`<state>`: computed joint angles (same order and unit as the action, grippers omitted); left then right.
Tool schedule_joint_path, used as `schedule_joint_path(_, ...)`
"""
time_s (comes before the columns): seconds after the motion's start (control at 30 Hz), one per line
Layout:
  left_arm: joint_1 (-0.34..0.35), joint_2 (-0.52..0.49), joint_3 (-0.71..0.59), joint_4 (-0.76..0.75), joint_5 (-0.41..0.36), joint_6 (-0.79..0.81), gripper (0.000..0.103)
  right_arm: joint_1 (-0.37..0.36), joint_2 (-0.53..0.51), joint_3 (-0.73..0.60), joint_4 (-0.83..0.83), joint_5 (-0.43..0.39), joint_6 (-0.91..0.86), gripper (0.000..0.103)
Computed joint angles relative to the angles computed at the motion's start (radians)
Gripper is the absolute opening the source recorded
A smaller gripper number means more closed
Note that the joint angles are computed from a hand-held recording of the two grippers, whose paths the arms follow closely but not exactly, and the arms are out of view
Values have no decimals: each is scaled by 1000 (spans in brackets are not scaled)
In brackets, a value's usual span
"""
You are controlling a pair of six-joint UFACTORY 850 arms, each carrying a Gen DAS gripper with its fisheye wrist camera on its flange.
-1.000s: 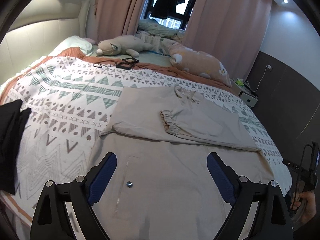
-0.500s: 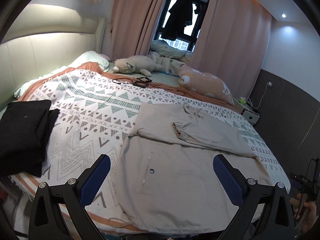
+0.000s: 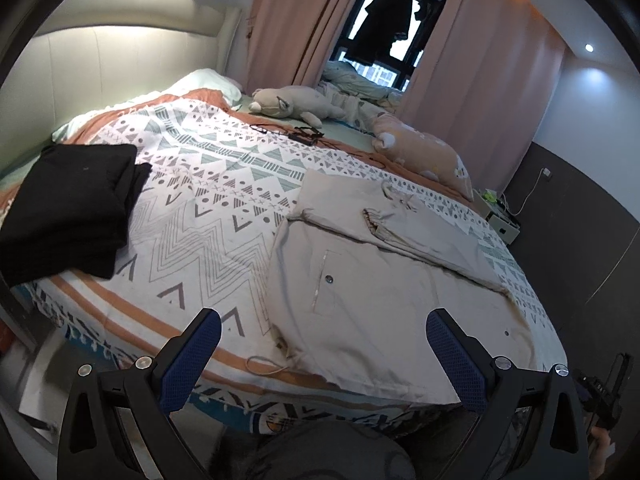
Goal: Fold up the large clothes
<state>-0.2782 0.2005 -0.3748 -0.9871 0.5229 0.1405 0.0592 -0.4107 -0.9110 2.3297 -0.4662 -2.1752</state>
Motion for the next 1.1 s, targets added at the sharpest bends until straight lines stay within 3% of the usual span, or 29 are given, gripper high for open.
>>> schedule_joint_path(0.13,6,21,36,-4,-24,-32,97,-38,-13,30,-105,-74,98,86)
schedule_joint_path(0.23,33,6,43,74,-62,-97,89,-56,-31,42,-139,-118,137,75)
schedule_joint_path(0.43,87,-75,59,319,-55,-361,83,-78,-112,9,-245,-219,261,64)
schedule_joint_path(0.8,246,-289,-10,859,-31,-839,64,-67,-301,-171,-303,-231,471,62)
schedule_joint_path(1.1,354,-470,-129,1194,1,-1093,62,-74,-438,-309,-341,-325,549,62)
